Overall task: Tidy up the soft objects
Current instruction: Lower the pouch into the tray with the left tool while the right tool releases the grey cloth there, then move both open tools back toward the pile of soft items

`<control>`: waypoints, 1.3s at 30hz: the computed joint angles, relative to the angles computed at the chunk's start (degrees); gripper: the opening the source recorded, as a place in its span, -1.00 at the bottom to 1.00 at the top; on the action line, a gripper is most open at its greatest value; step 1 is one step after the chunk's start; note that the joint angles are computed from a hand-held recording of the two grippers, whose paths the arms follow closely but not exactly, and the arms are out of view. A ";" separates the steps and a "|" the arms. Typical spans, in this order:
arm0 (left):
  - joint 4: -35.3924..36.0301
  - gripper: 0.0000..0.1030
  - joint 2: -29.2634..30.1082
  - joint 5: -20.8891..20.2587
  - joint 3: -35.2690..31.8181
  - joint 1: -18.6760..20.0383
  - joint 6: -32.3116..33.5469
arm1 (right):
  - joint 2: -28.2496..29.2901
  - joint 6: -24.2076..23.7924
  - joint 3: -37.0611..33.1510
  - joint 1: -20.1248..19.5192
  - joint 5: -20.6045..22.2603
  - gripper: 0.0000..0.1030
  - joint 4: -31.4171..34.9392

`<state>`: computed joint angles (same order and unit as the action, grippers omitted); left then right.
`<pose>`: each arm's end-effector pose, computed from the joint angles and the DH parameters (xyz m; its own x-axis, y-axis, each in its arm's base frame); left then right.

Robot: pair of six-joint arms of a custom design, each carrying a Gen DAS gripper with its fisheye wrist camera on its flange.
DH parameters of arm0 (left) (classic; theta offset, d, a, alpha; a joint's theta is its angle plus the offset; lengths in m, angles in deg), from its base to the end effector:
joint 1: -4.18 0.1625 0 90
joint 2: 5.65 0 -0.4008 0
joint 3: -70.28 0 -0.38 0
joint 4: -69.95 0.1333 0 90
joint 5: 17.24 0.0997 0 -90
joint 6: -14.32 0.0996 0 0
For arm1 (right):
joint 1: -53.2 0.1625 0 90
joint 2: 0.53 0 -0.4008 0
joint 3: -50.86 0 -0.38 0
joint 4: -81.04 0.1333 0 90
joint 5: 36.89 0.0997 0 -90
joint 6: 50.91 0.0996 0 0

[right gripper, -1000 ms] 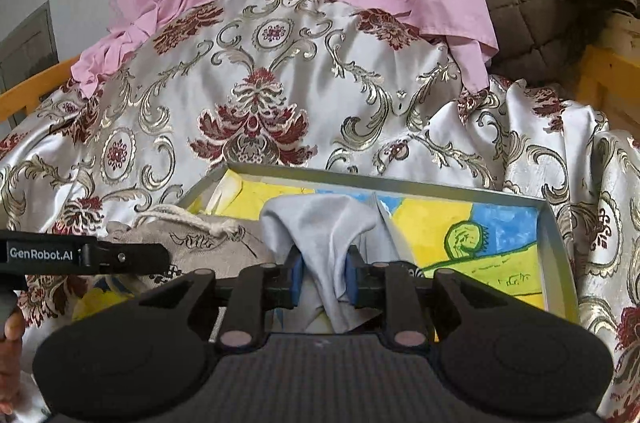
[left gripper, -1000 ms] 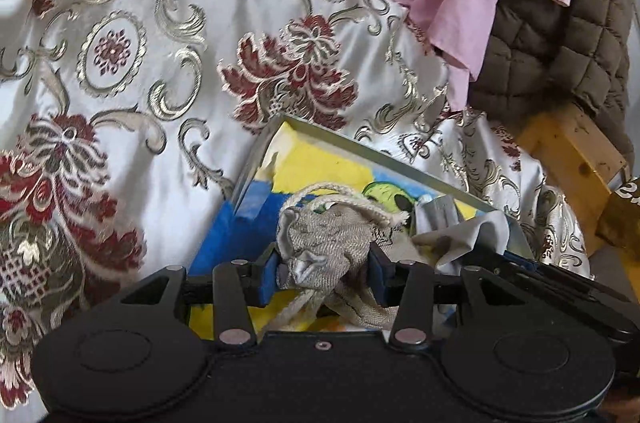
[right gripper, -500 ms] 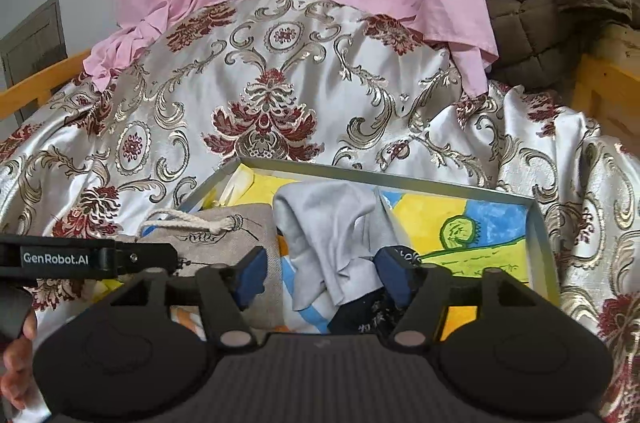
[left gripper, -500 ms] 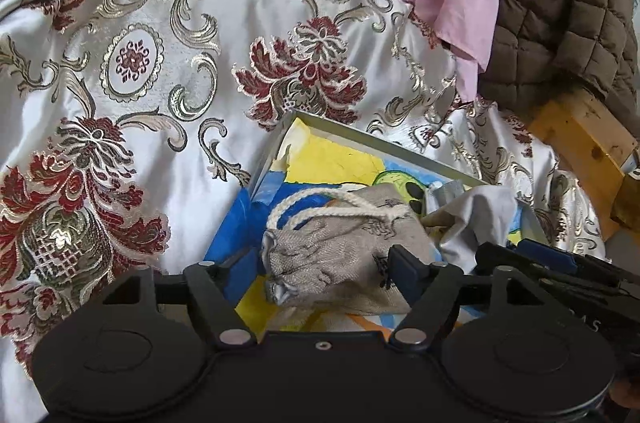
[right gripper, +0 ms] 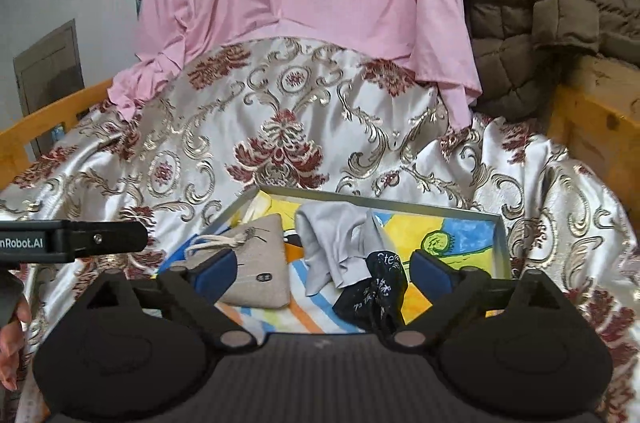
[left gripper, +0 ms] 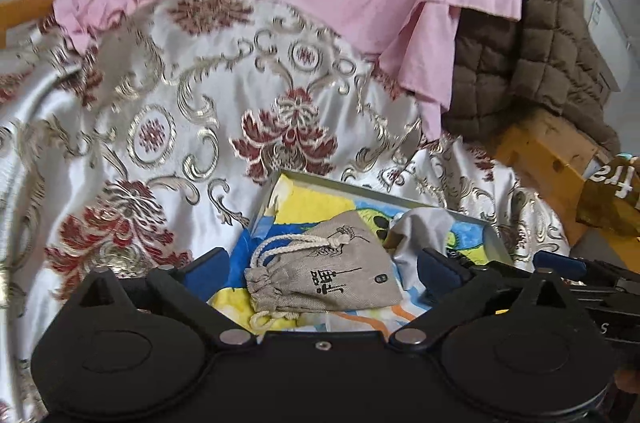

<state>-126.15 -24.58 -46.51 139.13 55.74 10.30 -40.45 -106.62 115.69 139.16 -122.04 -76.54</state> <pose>-0.2750 -0.7006 0.0575 -0.8557 -0.2936 -0.4261 0.2867 0.4164 -0.8628 0.0855 -0.8006 0.2543 -0.6050 -0.5986 0.5250 -0.7953 0.4240 -0.4332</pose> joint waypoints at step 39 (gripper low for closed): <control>6.44 0.99 -5.18 15.11 34.32 -20.68 -35.78 | -35.85 -8.50 50.44 -14.69 12.36 0.99 -18.73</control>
